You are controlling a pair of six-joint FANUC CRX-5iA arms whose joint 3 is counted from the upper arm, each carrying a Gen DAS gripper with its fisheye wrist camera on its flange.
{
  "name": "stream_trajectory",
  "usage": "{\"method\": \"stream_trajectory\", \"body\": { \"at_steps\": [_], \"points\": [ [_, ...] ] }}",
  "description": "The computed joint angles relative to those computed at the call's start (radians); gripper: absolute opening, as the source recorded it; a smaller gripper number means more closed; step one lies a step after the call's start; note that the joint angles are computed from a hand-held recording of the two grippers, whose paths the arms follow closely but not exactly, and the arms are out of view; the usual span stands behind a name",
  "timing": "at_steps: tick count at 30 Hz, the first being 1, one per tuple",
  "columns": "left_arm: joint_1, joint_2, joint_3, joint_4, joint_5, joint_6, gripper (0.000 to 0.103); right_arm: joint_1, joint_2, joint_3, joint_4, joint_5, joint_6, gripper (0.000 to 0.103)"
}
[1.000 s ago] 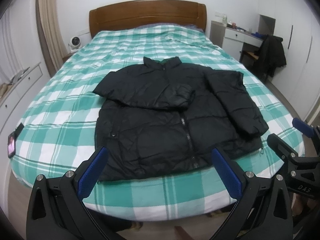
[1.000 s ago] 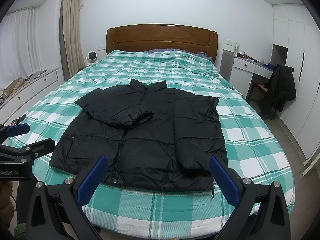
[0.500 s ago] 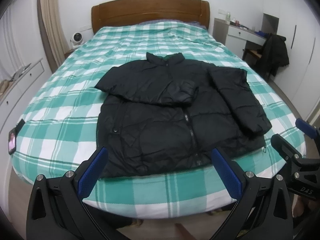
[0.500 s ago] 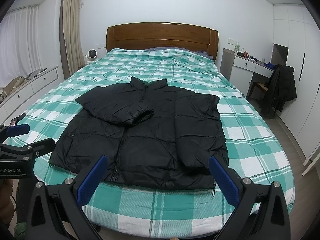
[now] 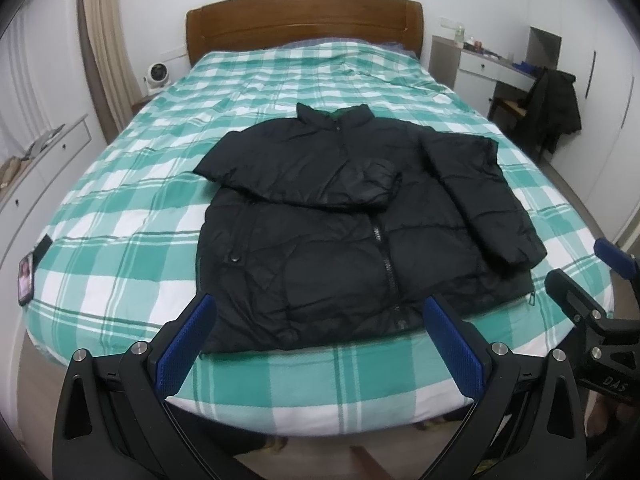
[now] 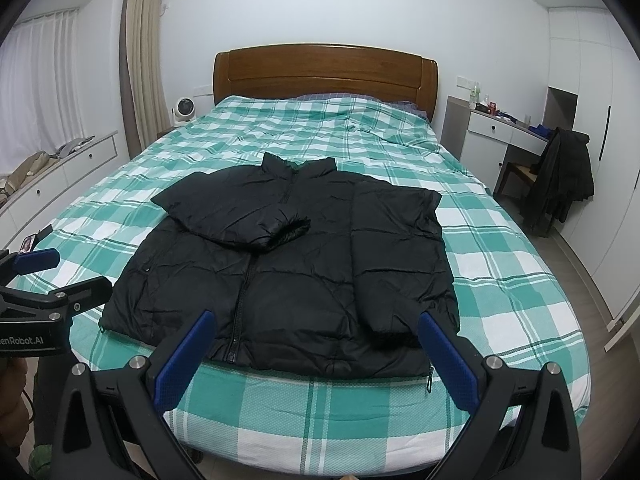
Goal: Fold large clothes
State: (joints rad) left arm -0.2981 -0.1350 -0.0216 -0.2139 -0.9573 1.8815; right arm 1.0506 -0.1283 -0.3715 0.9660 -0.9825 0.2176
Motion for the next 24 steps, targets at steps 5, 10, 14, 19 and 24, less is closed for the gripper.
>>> {"method": "stream_trajectory", "body": {
  "at_steps": [5, 10, 14, 19, 24],
  "points": [
    [-0.001, 0.002, 0.0, -0.003, -0.001, 0.008, 0.103, -0.001, 0.002, -0.001, -0.006, 0.0, 0.004, 0.103],
    [-0.003, 0.006, 0.003, -0.008, -0.004, 0.01, 0.103, -0.006, 0.004, -0.003, -0.012, 0.0, 0.0, 0.103],
    [-0.001, 0.008, 0.003, -0.004, -0.003, 0.011, 0.103, -0.009, 0.003, -0.005, -0.014, 0.005, 0.002, 0.103],
    [0.004, 0.006, -0.002, 0.001, 0.001, 0.007, 0.103, -0.008, 0.002, -0.009, -0.008, 0.008, 0.003, 0.103],
    [0.005, 0.003, -0.004, -0.003, 0.004, 0.011, 0.103, -0.003, 0.003, -0.005, -0.008, 0.005, 0.003, 0.103]
  ]
}}
